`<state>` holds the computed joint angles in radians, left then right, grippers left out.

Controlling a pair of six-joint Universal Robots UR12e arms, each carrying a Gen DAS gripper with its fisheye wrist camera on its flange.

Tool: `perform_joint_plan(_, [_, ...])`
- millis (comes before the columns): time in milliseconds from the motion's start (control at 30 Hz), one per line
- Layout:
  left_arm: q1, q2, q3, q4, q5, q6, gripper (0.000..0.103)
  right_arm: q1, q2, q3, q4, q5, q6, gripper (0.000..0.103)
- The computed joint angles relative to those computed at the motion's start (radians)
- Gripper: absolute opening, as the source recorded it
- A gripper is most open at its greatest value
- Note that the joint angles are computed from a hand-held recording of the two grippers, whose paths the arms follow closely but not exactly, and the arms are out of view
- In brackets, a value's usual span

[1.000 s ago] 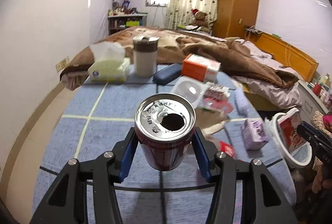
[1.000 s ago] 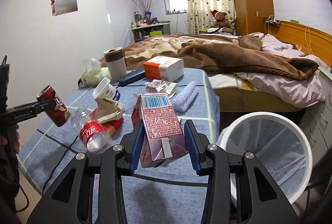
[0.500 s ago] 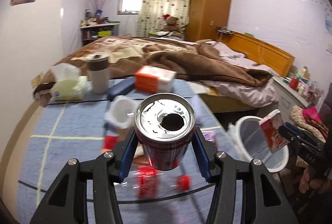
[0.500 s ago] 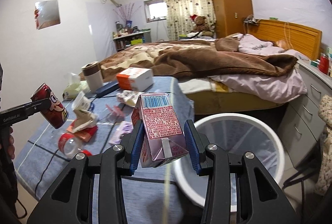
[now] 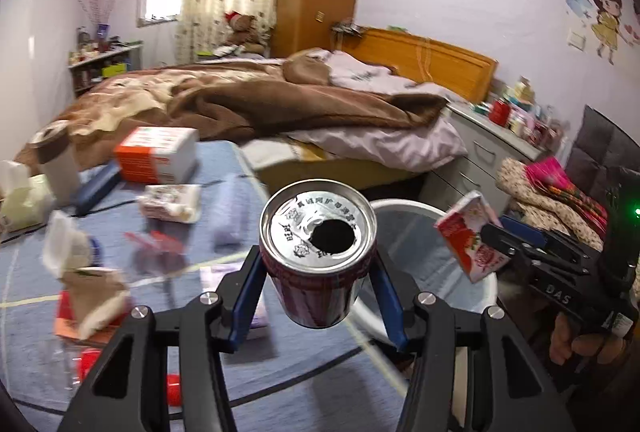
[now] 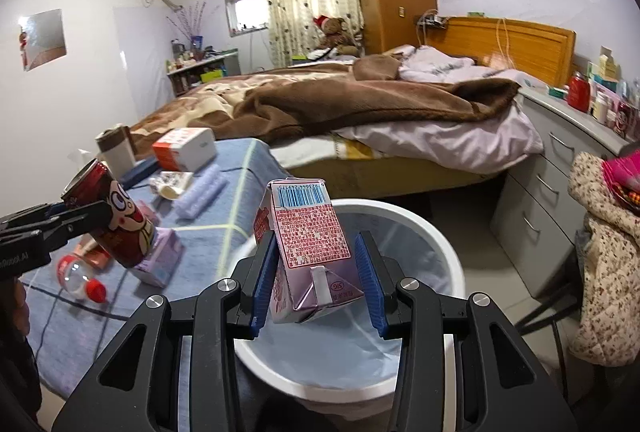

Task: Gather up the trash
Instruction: 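Carry the can and carton with both tools over the white wastebasket, then open both tools to drop the can and carton into the wastebasket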

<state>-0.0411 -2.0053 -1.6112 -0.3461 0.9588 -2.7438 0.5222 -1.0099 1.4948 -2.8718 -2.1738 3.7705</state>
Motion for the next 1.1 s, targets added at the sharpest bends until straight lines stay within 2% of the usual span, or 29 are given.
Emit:
perform_joint_plan(200, [-0.041,-0.011,0.006,-0.057,0.008,0.045,0.055,-0.018,-0.021,0.037,0.055,0.006,0.050,0.041])
perform_joint_plan(333, [-0.066,-0.022,0.001,-0.050,0.017,0.068,0.055,-0.029,-0.028,0.051,0.094,0.019,0.072,0.041])
perform_joint_plan(633, [-0.097,-0.044,0.028,-0.123,0.032,0.101,0.055,-0.053,-0.037,0.059,0.185,0.045,0.101,0.041])
perform_joint_plan(700, [-0.099,-0.049,0.030,-0.120,0.023,0.092,0.056,-0.056,-0.037,0.058,0.198,0.044,0.103,0.041])
perform_joint_plan(833, [-0.095,-0.052,0.030,-0.114,-0.003,0.082,0.071,-0.061,-0.041,0.065,0.205,0.052,0.112,0.042])
perform_joint_plan(1000, [-0.085,-0.050,0.029,-0.103,-0.008,0.053,0.074,-0.057,-0.043,0.069,0.204,0.053,0.121,0.043])
perform_joint_plan(1100, [-0.078,-0.046,0.021,-0.081,-0.006,0.031,0.075,-0.055,-0.040,0.065,0.193,0.048,0.120,0.050])
